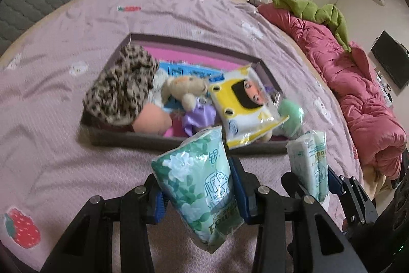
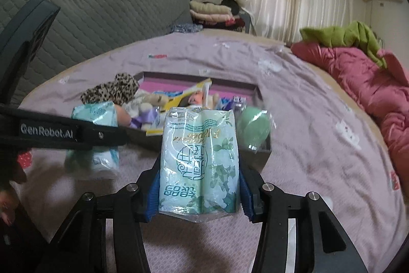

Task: Organize soft objects
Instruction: 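Grasp a green tissue pack with the left gripper while the right grasps another tissue pack, then lower the tissue pack into the box with the left gripper while the right lowers its pack in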

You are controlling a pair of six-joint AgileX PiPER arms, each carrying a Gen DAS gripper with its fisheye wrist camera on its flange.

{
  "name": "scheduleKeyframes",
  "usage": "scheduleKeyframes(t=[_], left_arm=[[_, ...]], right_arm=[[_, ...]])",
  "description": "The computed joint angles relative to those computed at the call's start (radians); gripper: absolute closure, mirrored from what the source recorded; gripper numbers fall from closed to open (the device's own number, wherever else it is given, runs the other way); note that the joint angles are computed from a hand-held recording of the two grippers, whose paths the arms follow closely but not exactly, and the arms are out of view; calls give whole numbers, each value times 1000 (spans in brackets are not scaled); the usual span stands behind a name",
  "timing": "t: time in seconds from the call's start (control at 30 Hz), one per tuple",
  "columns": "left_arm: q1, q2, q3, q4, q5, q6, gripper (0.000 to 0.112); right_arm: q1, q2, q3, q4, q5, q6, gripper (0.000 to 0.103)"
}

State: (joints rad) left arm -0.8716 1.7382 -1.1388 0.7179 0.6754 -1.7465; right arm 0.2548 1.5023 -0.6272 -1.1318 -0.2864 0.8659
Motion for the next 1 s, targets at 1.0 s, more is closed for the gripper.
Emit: scheduleKeyframes(t=[1.0], left_arm=[[153, 111, -219, -85, 54, 343, 69]], right_arm=[[-35, 207, -290, 110, -27, -20, 51]])
